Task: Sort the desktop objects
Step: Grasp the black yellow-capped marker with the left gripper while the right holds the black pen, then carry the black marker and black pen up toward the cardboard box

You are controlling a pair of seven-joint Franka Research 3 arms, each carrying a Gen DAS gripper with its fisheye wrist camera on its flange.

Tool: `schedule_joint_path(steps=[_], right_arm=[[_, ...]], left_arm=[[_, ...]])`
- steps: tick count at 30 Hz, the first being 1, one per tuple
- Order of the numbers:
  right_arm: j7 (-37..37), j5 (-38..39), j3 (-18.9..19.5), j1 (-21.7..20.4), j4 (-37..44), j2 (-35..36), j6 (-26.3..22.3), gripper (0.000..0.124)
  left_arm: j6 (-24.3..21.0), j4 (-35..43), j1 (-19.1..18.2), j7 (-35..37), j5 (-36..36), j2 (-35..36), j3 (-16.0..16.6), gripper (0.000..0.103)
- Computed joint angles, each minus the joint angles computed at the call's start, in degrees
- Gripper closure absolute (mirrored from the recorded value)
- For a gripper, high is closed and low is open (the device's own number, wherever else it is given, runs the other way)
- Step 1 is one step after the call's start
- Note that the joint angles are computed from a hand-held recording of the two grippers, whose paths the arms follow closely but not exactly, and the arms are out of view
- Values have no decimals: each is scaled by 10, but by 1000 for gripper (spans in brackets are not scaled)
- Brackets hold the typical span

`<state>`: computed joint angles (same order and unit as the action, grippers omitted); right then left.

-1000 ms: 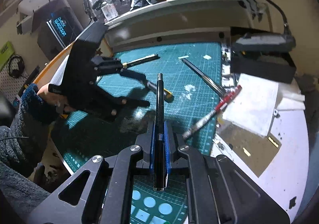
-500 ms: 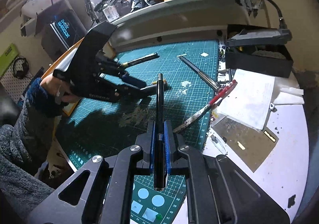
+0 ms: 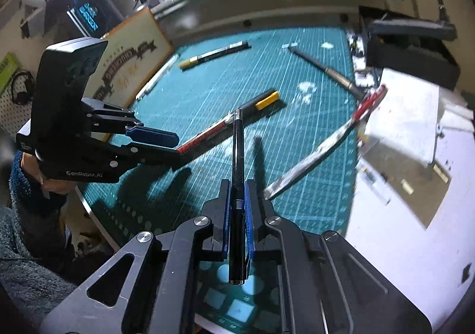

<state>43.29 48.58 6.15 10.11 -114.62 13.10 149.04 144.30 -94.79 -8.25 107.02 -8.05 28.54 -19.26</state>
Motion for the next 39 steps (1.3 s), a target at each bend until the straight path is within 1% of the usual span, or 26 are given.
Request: schedule_joint_path(steps=[1, 3, 5, 6, 7, 9, 11, 13, 16, 17, 18, 19, 20, 21, 24, 26, 27, 29, 31, 32, 33, 34, 36, 39], right_arm=[[20, -16, -4, 6, -6, -2, 8, 115], [82, -78, -15, 25, -20, -6, 32, 115], [120, -113, -19, 32, -31, -10, 47, 115], [128, -120, -17, 31, -34, -12, 49, 115], [138, -131, -18, 32, -36, -15, 46, 115], [158, -162, -20, 34, -36, -18, 31, 115], [165, -178, -19, 33, -33, -19, 19, 115], [168, -188, -19, 32, -31, -18, 14, 115], [165, -199, -18, 31, -32, -19, 17, 114], [164, -203, -17, 32, -34, -21, 20, 110], [165, -210, -18, 33, -35, -22, 22, 106], [165, -216, -18, 34, -36, -24, 24, 103], [161, -222, -17, 36, -38, -25, 27, 101], [155, -226, -16, 37, -39, -26, 30, 100], [143, -232, -13, 39, -35, -20, 41, 92], [148, -252, -16, 46, -29, -11, 53, 92], [157, -268, -18, 51, -28, -8, 59, 91], [174, -301, -23, 61, -31, -5, 74, 92], [176, -313, -21, 63, -42, -15, 83, 99], [171, -307, -17, 60, -47, -19, 85, 104], [161, -296, -12, 57, -52, -23, 89, 111], [155, -288, -10, 54, -54, -25, 90, 113], [150, -270, -7, 50, -54, -27, 90, 115], [122, -196, 6, 37, -62, -31, 123, 115]], left_arm=[[1, 5, 0, -3, -4, 4, -2, 79], [-2, 17, -9, -12, 5, 10, 2, 78], [-6, 38, -30, -28, 37, 21, 15, 72], [-13, 48, -32, -28, 43, 27, 14, 66], [-20, 58, -35, -27, 49, 32, 14, 60], [-30, 85, -42, -29, 58, 50, 14, 55], [-38, 112, -48, -32, 66, 69, 15, 54], [-34, 121, -49, -35, 68, 77, 15, 54], [-22, 115, -38, -30, 55, 77, 5, 54], [-18, 112, -36, -29, 52, 76, 3, 54], [-12, 105, -39, -36, 57, 71, 8, 56], [-5, 98, -42, -44, 62, 66, 13, 70], [0, 93, -42, -50, 64, 63, 15, 80], [0, 93, -35, -52, 55, 63, 10, 90], [5, 84, -20, -52, 35, 60, 1, 90], [14, 70, -15, -49, 31, 52, -2, 90], [24, 58, -6, -38, 20, 45, -12, 90], [63, 16, 24, 2, -22, 18, -42, 90], [99, -21, 50, 40, -65, -8, -66, 90], [111, -35, 58, 49, -82, -19, -71, 90], [123, -47, 65, 57, -99, -29, -76, 90], [135, -59, 67, 63, -111, -37, -77, 90], [165, -86, 73, 79, -132, -56, -80, 90], [208, -118, 78, 101, -155, -77, -87, 90]])
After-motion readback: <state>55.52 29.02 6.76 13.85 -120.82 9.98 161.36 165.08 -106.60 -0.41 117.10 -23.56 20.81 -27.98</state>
